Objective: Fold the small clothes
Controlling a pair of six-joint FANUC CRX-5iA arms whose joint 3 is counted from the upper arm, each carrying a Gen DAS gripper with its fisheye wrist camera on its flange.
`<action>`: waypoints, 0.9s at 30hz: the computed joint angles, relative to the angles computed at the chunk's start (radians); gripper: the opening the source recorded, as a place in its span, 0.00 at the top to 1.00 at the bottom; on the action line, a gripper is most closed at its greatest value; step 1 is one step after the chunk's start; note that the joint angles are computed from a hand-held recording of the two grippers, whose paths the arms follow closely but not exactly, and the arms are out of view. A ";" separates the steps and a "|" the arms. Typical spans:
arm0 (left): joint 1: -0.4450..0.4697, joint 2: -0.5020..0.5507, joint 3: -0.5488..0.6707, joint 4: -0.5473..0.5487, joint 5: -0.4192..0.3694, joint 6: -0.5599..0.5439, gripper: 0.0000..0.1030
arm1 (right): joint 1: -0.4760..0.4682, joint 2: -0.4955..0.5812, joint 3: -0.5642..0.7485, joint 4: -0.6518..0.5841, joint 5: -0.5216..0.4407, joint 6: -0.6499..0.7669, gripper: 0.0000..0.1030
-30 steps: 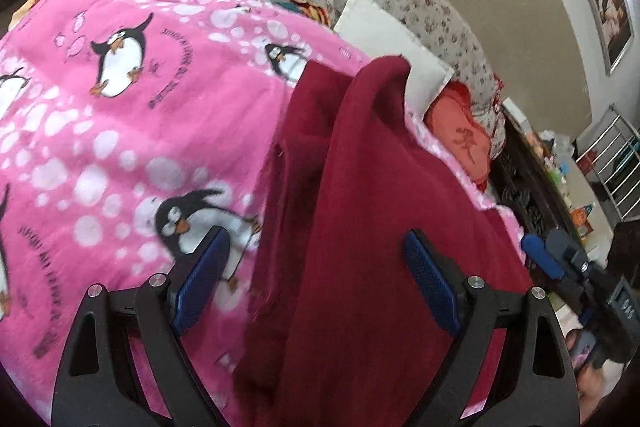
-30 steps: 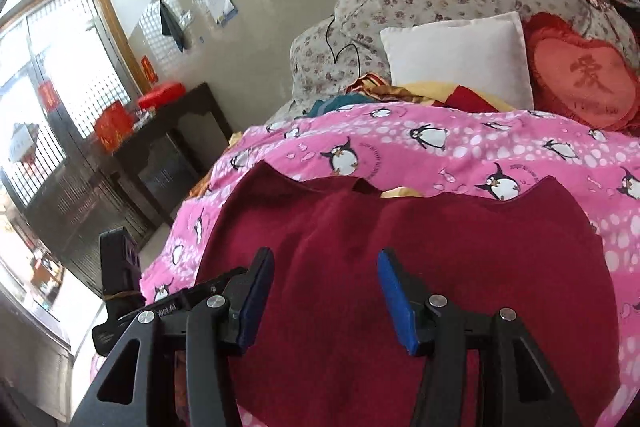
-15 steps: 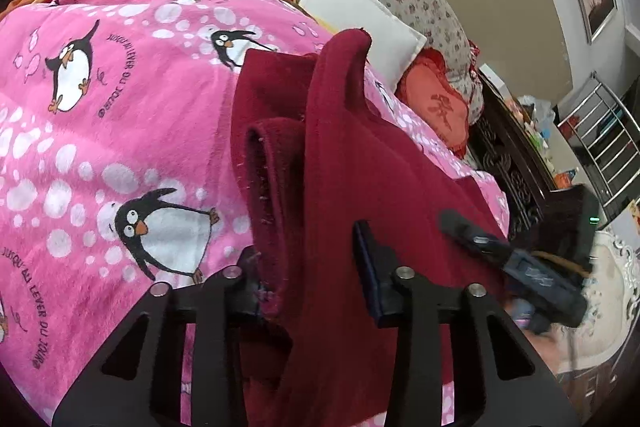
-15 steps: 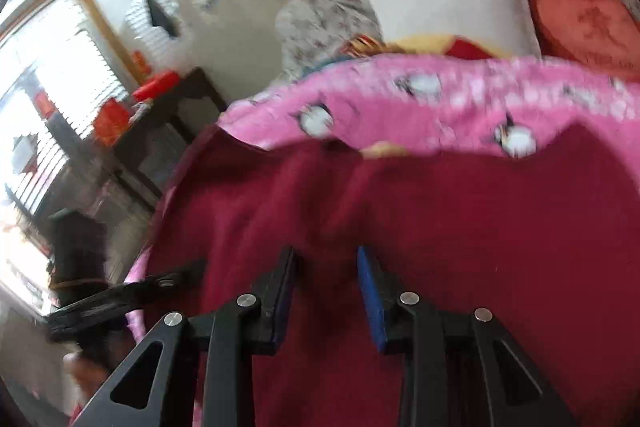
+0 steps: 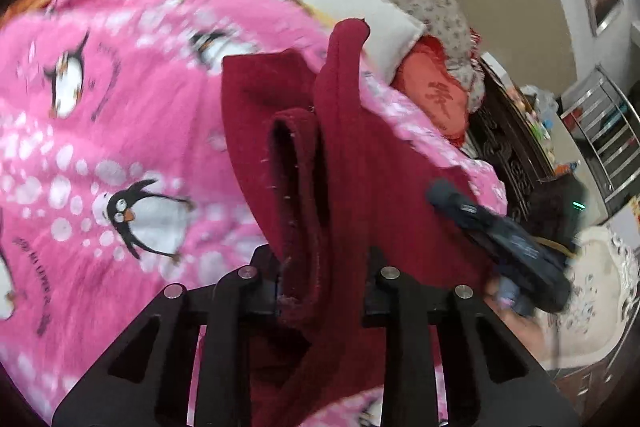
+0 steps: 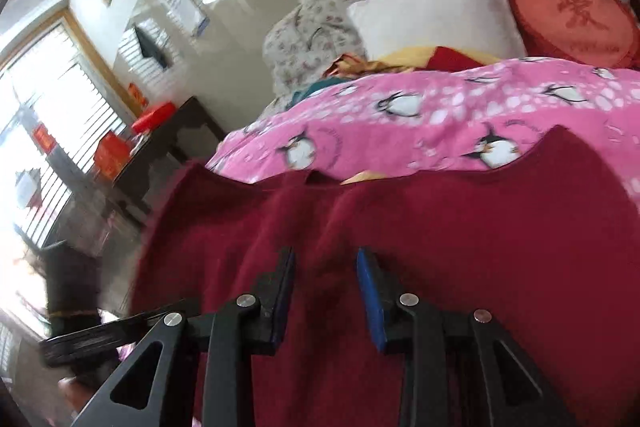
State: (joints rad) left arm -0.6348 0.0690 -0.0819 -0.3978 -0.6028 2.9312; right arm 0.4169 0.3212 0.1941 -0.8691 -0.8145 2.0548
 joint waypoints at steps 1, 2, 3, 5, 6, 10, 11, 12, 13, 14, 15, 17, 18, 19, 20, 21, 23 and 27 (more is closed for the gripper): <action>-0.008 0.000 0.012 0.003 -0.002 -0.010 0.78 | -0.017 0.023 0.023 -0.017 -0.033 -0.011 0.71; -0.023 0.005 0.041 0.009 -0.006 -0.030 0.79 | -0.037 0.049 0.048 -0.047 -0.077 -0.013 0.71; -0.034 0.013 0.067 0.011 -0.017 -0.043 0.79 | -0.054 0.062 0.063 -0.078 -0.105 -0.010 0.71; -0.064 0.050 0.150 0.023 -0.056 -0.089 0.79 | -0.096 0.066 0.078 -0.140 -0.164 -0.015 0.71; -0.075 0.068 0.182 0.028 -0.066 -0.106 0.79 | -0.117 0.060 0.080 -0.164 -0.183 -0.032 0.69; -0.093 0.191 0.330 0.100 -0.088 -0.198 0.79 | -0.297 0.036 0.037 -0.453 -0.258 0.004 0.32; -0.102 0.236 0.382 0.095 -0.110 -0.205 0.79 | -0.344 0.053 0.036 -0.527 -0.308 0.000 0.32; -0.107 0.268 0.416 0.093 -0.127 -0.202 0.79 | -0.392 0.099 0.056 -0.614 -0.402 -0.013 0.32; -0.104 0.307 0.453 0.109 -0.143 -0.207 0.79 | -0.414 0.130 0.074 -0.655 -0.463 -0.029 0.32; -0.104 0.349 0.490 0.120 -0.163 -0.213 0.79 | -0.431 0.156 0.089 -0.686 -0.515 -0.039 0.32; -0.106 0.377 0.515 0.125 -0.176 -0.217 0.78 | -0.437 0.164 0.094 -0.695 -0.534 -0.036 0.32; -0.113 0.419 0.547 0.129 -0.184 -0.239 0.75 | -0.428 0.156 0.101 -0.667 -0.529 -0.040 0.32; -0.121 0.421 0.552 0.113 -0.188 -0.236 0.69 | -0.416 0.146 0.105 -0.636 -0.517 -0.045 0.32; -0.131 0.418 0.558 0.095 -0.190 -0.242 0.63 | -0.402 0.132 0.106 -0.600 -0.501 -0.047 0.32; -0.134 0.400 0.540 0.108 -0.169 -0.276 0.49 | -0.393 0.123 0.109 -0.575 -0.493 -0.049 0.32; -0.133 0.388 0.523 0.130 -0.150 -0.298 0.33 | -0.373 0.108 0.112 -0.527 -0.470 -0.061 0.32; -0.124 0.331 0.435 0.212 -0.053 -0.364 0.26 | -0.344 0.080 0.104 -0.465 -0.428 -0.076 0.30; -0.198 0.278 0.446 0.045 -0.167 -0.315 0.26 | -0.323 0.053 0.106 -0.380 -0.435 -0.070 0.24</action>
